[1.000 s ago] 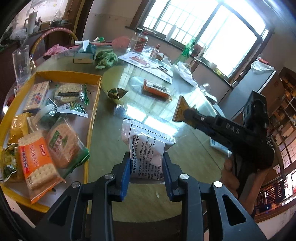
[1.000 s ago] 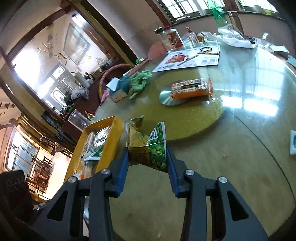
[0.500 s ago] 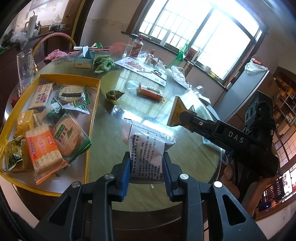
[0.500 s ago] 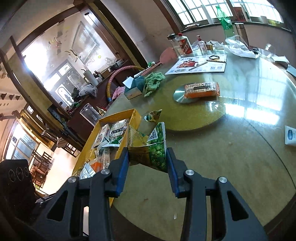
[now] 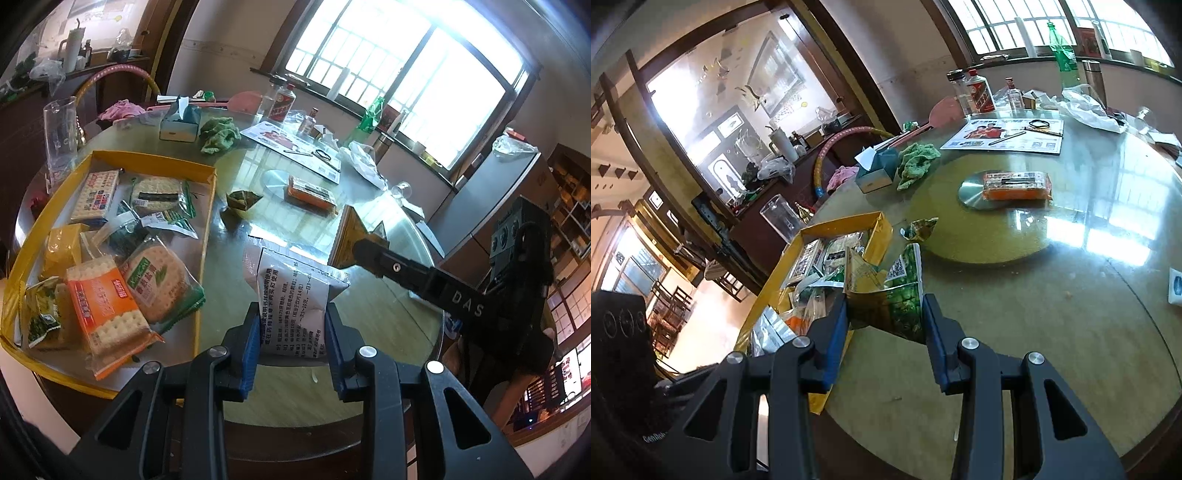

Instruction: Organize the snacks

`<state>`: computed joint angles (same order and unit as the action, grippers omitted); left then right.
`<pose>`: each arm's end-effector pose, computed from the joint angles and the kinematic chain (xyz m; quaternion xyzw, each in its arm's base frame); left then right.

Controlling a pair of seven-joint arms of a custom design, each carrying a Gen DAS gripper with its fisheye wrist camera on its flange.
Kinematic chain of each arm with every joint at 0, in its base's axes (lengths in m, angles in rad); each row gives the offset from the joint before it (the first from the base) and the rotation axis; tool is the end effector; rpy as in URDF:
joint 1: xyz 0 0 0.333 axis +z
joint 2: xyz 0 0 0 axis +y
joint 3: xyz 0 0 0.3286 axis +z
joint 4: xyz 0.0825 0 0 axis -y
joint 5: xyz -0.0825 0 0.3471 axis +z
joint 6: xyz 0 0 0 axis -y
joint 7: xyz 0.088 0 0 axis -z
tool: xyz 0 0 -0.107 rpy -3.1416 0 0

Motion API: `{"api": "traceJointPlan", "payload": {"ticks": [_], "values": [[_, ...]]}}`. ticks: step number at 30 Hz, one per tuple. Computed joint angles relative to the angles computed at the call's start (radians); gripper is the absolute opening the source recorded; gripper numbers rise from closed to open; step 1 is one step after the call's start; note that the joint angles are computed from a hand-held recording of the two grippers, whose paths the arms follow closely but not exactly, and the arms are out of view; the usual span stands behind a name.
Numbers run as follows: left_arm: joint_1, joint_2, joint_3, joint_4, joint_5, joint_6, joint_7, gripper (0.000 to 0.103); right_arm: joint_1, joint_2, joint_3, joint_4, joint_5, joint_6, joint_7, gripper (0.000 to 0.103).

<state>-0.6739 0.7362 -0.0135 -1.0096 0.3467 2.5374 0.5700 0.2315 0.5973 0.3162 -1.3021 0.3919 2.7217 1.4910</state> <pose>0.5999 -0.4918 0.5287 -0.6829 0.6077 -0.3876 0.1191 0.6750 0.3099 0.5253 -0.6933 0.5637 -0.0256 0.4483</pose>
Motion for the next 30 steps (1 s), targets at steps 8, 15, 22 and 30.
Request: {"api": "traceJointPlan", "payload": {"ticks": [8,15,22,30], "values": [[0.015,-0.043,0.011,-0.083,0.005,0.039,-0.043,0.032,0.029,0.062,-0.010,0.090,-0.024,-0.057,0.012,0.041],[0.035,-0.047,0.009,-0.095,0.003,0.046,-0.052,0.032,0.052,0.096,-0.026,0.141,-0.051,-0.087,0.023,0.041],[0.045,-0.058,0.023,-0.106,0.013,0.046,-0.068,0.032,0.073,0.164,-0.032,0.251,-0.073,-0.136,0.030,0.041],[0.065,-0.072,0.024,-0.142,0.019,0.053,-0.095,0.032,0.103,0.253,-0.050,0.398,-0.089,-0.227,0.042,0.041]]}}
